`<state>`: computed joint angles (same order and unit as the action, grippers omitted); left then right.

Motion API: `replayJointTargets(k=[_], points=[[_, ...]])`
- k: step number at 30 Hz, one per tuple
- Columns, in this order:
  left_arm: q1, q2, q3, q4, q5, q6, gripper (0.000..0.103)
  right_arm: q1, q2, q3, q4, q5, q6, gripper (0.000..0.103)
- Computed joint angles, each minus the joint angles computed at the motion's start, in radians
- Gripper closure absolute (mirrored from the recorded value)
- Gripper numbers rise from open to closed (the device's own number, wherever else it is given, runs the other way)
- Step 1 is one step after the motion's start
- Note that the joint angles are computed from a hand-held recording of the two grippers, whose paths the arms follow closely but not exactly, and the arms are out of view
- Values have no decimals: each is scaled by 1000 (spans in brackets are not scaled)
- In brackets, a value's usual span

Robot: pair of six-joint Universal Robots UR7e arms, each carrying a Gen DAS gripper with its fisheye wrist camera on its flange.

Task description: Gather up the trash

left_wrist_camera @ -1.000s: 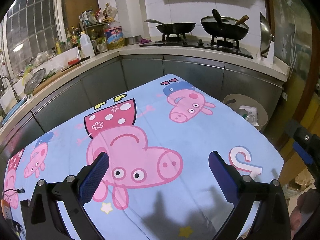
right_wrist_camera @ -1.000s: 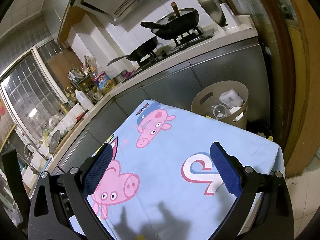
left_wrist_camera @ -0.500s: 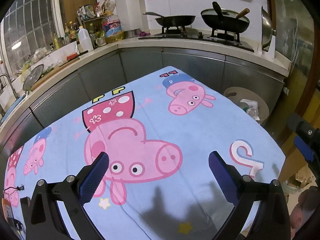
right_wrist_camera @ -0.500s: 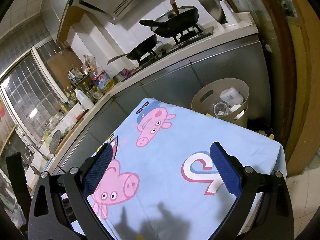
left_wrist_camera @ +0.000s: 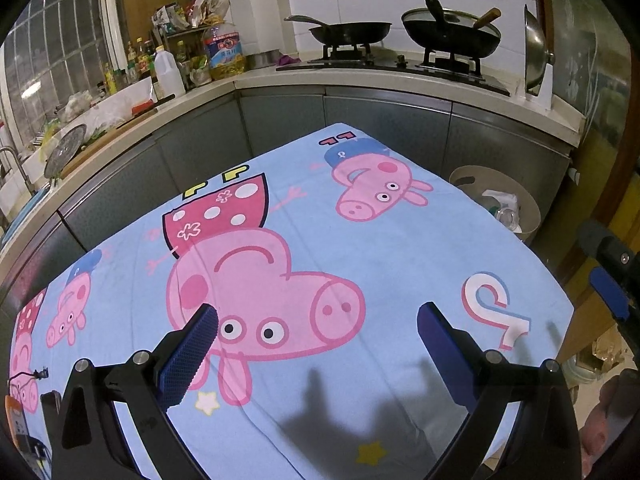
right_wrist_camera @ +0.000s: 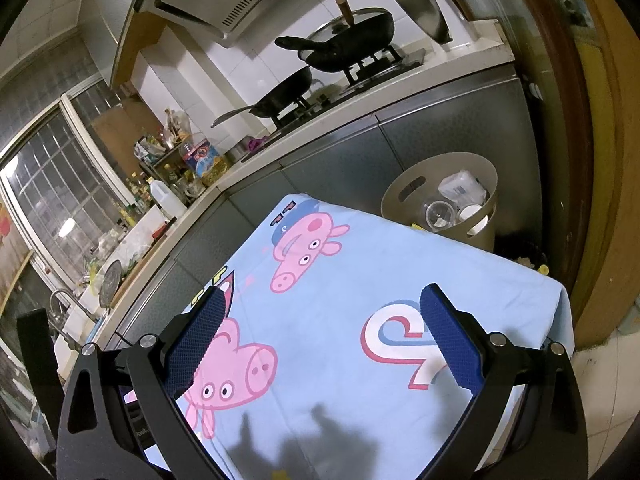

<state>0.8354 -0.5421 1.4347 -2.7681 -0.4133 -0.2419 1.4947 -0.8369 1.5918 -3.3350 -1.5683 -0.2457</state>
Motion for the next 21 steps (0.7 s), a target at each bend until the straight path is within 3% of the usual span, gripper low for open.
replayJointTargets(k=[21], points=[[-3,6,-1,-1,12,8,4,-1,0,-6,15,-2,8,6]])
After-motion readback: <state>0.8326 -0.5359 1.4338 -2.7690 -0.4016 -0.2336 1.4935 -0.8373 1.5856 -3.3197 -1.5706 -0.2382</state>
